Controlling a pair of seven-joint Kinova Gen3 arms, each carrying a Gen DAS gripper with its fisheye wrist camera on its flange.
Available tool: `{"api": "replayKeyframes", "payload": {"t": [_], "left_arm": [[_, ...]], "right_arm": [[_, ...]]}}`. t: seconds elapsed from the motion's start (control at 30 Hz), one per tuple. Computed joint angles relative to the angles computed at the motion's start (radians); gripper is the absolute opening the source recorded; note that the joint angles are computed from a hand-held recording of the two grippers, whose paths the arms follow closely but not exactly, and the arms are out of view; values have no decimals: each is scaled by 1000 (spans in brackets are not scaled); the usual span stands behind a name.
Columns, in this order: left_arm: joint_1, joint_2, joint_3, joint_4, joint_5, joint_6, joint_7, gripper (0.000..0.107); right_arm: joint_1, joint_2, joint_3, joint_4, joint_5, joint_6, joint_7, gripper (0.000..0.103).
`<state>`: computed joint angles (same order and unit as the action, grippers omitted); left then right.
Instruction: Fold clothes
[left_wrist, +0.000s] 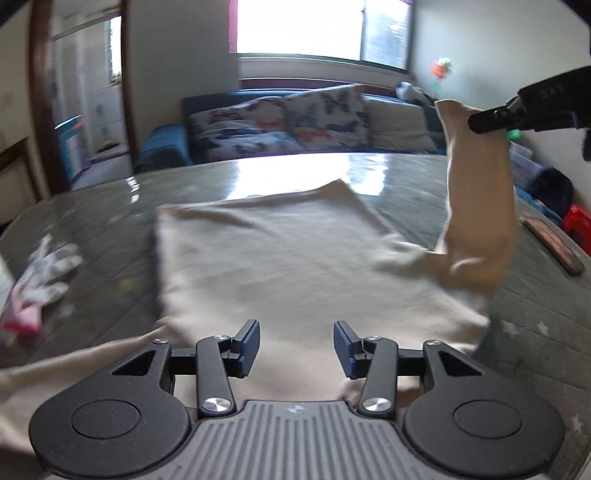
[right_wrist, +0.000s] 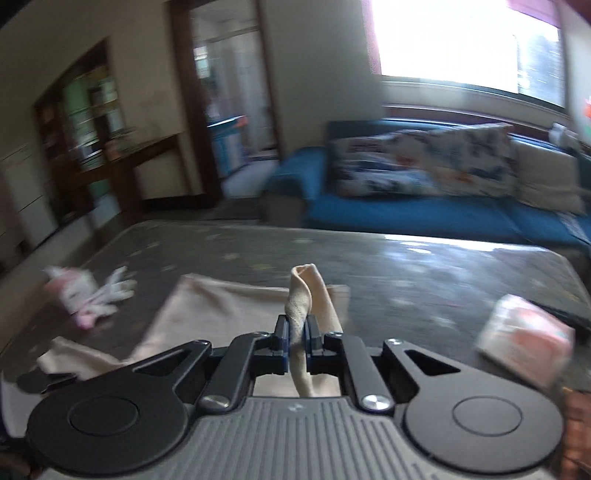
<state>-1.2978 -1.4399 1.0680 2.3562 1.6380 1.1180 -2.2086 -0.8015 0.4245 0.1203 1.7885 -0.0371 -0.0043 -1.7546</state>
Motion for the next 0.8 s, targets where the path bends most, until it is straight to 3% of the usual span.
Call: {"api": "replayKeyframes", "payload": {"t": [0.13,0.27,0.47,0.57,0.73,0.8], "left_arm": [[5,-23,-67,53,-74,34,36,48],[15,-53,-139,97,-158,55,88,51],[33,-83,-211,136,-327,38,258,53],[47,-92,-236,154,-426,12,348,53],[46,-66,-262,185,-569,-43,481,54],[41,-61,-259,191,-623,-61,541,57]], "right_arm": [[51,75,-142,-74,27,22,29,7],[59,150,-214,-135,36,61,39,7],[42,237,-272,-195,41,118,43,9],[30,268,-287,-214,60,138,65,17],[88,250,-367,-183,67,138,129,18],[85,234,-359,-166,64,120,136,18]]}}
